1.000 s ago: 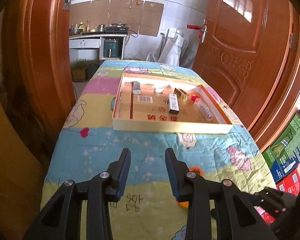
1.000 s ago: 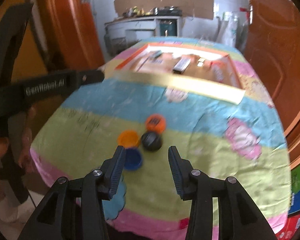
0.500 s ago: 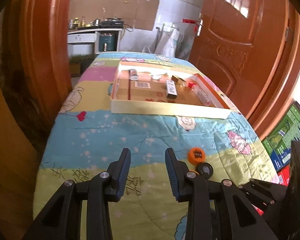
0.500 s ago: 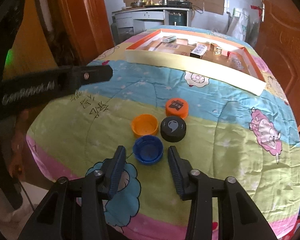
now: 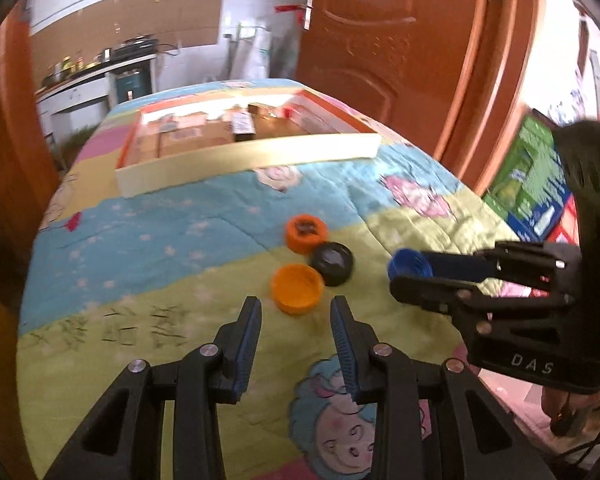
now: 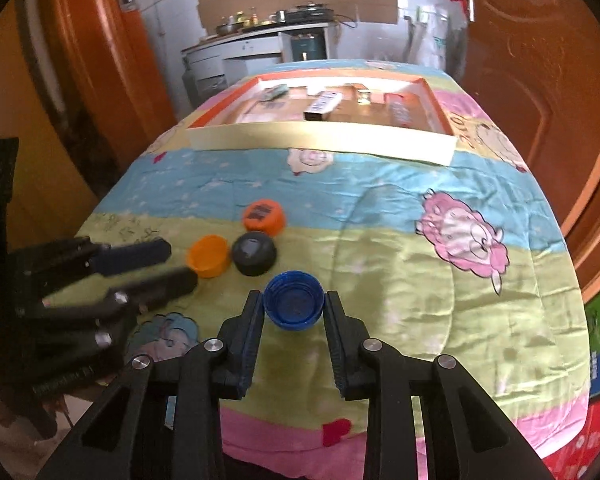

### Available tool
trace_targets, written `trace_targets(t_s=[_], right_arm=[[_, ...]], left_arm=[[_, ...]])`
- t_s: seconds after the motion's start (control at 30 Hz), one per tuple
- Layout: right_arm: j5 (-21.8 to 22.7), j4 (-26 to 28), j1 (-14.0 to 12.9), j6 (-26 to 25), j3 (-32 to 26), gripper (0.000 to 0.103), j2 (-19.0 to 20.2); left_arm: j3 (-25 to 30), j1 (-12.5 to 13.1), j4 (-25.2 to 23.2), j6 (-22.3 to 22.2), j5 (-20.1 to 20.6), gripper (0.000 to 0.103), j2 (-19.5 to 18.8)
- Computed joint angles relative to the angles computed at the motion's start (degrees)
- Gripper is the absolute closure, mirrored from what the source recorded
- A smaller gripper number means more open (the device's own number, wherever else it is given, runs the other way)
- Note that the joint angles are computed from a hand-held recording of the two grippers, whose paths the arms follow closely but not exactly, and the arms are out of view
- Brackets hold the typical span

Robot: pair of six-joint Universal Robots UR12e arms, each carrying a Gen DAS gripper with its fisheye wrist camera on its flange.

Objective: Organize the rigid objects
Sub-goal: 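Grasp the orange cap with the left tool while the right tool grasps the blue cap, then lift the orange and blue caps and carry them toward the lid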

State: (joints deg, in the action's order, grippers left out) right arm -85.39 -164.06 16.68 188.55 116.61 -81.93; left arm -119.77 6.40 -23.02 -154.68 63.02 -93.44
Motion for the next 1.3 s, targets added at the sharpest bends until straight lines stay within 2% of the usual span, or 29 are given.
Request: trace_targets(t_s=[0.1,0.23,0.3,0.43,1.3], right_arm=[[0.2,-0.3,-0.2,0.4,0.4,0.072,-0.2],[0.0,-0.6,-0.4,0.5,0.7,0.072,-0.4],[-0.1,-0.7,-0.5,0.7,0.8,0.072,-0.5],[-0.1,-0.8,-0.7,1.1,1.1,0.072,-0.6],[-0.1,-0.5,-0.3,0.4,-1.2,0.072,0.3]], left_arm=[[0.4,-1.0,0.6,0.8,1.1,0.067,-0.9],[1.6,-1.8,1.0,-0.2,2.1,0.067,-2.6],[1.8,-1.7,1.8,-1.2,2.1,0.073,-2.9],[1.6,-1.1,2.3,-2.0,0.7,0.073,-3.0],[1.7,1.0,5.6,-8.5,-1.1,0.073,-1.7]])
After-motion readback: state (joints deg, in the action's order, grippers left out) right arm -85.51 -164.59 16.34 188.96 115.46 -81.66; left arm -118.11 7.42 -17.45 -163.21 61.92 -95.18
